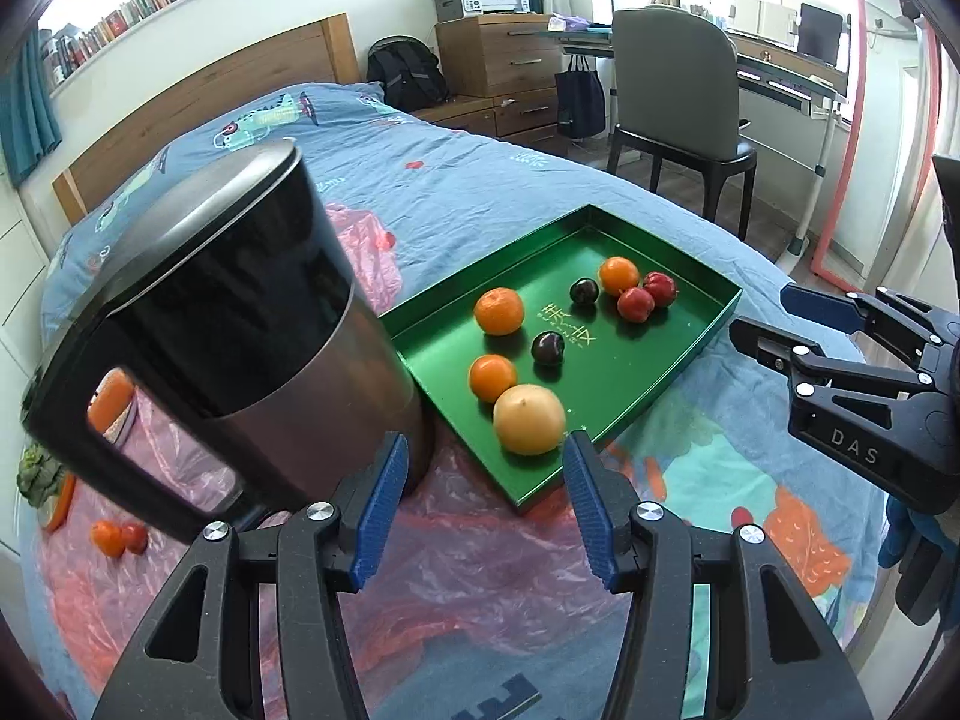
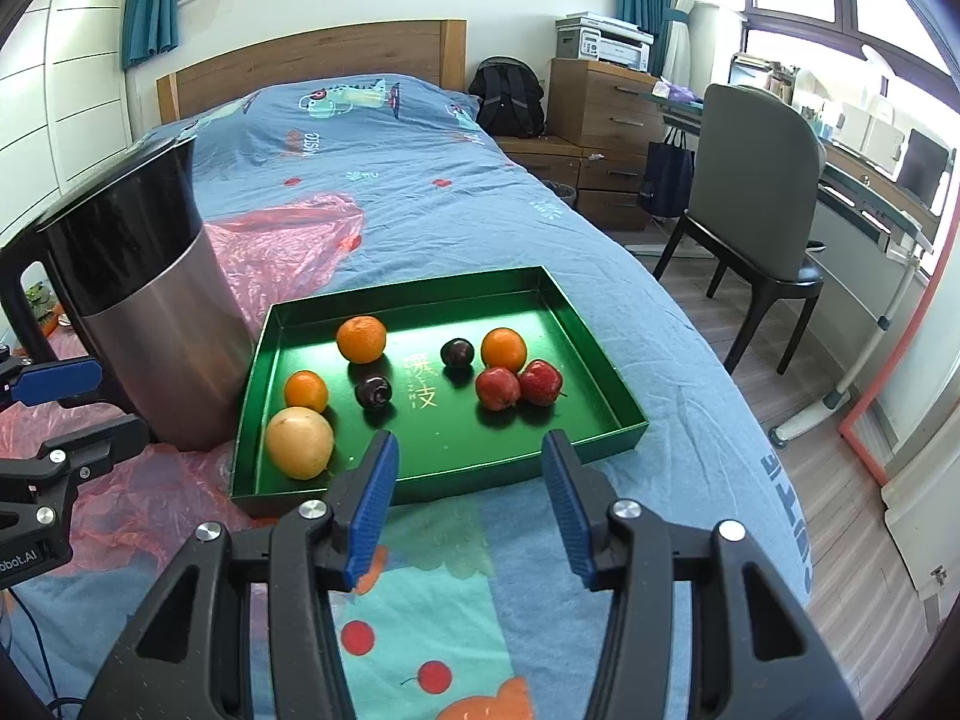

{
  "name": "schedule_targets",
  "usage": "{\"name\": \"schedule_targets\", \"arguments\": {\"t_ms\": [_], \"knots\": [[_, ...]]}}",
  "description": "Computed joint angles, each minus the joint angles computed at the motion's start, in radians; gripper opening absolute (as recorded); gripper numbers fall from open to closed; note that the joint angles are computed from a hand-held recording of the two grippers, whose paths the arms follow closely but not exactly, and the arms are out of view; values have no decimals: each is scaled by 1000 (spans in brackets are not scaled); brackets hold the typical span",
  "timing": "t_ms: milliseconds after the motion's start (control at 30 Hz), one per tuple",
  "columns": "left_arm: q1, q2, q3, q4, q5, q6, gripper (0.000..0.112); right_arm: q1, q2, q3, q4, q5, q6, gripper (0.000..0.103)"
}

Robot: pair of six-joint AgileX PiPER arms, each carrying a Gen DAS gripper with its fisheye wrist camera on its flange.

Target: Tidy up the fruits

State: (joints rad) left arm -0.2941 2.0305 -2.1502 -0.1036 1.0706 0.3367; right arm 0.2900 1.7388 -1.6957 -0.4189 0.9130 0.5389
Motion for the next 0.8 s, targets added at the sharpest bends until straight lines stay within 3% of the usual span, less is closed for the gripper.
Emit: {"name": "schedule_targets", "arguments": {"t_ms": [433,567,733,800], "knots": [[164,-270,413,-15,-162,92,48,216,-49,6,-68,75,128,57],[215,-328,489,-32,-186,124,55,277,-49,-6,-81,99,154,58],[277,-373,541,-50,-195,158,55,355,-38,-34,-97,117,182,60],[306,-387,558,-59,-197,174,55,382,-27,-54,-102,127,188,65]]}}
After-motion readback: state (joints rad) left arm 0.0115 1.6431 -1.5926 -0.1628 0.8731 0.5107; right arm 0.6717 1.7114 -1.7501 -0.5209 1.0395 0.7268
